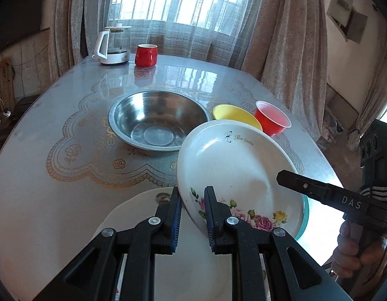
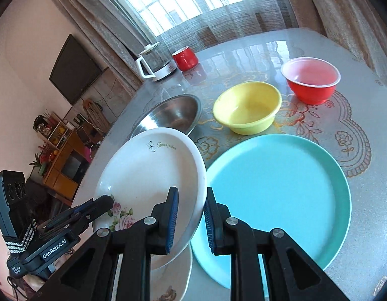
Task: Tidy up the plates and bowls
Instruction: 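Lift the rose plate and carry it over the teal plate, then lower the rose plate onto the teal plate and open both grippers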
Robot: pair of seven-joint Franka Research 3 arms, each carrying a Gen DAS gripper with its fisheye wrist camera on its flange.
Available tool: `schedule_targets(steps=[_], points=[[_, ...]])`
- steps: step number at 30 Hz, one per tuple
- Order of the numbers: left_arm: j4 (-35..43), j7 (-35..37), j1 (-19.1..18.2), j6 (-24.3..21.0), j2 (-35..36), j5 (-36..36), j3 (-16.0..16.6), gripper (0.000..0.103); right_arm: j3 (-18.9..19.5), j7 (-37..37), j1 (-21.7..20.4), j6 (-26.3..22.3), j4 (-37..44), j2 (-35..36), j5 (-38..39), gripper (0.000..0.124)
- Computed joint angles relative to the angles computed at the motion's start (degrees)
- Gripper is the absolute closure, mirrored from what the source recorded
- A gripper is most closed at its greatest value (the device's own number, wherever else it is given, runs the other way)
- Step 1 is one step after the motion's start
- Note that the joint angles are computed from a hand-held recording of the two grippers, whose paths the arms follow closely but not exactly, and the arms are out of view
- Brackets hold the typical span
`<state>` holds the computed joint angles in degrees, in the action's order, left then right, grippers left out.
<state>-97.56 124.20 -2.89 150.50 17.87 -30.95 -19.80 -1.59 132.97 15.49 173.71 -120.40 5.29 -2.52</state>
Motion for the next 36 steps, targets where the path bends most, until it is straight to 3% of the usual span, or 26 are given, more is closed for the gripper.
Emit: schedule_targets(steps=[4, 10, 21, 25, 30, 36], points=[[2.46, -2.59, -2.76, -1.39, 1.93, 4.5, 0.06, 0.085, -2.88, 10.35, -0.25, 0.73, -3.98, -2.62, -9.25, 0.104], [5.7, -5.29, -5.85, -2.07, 4.89, 11.75, -0.14, 0.085, -1.57, 18.18, -4.52, 1.12, -7.93, -4.42, -15.18, 0.104], [8.75, -10.18, -9.03, -5.24, 8.31, 22.2, 0.63, 0.083, 0.84, 18.99, -8.15, -0.87, -10.56, -5.2, -14.23, 0.104], [9.16, -11.45, -9.99, -5.55, 8.67, 25.74, 1.23, 0.083, 1.04, 20.39, -8.11, -4.28, -9.92, -5.19, -17.07, 0.104], [10.02, -12.21, -10.22, -6.37, 9.25, 27.49, 1.39, 0.082, 1.15, 21.85, -8.46, -4.54, -10.25, -5.69, -19.05, 0.104], [7.33, -11.6, -10.15, -2.98, 7.81, 29.71, 1.16, 0.082, 1.76, 22.42, -8.61, -7.06, -9.4, -6.1, -21.05, 0.103]])
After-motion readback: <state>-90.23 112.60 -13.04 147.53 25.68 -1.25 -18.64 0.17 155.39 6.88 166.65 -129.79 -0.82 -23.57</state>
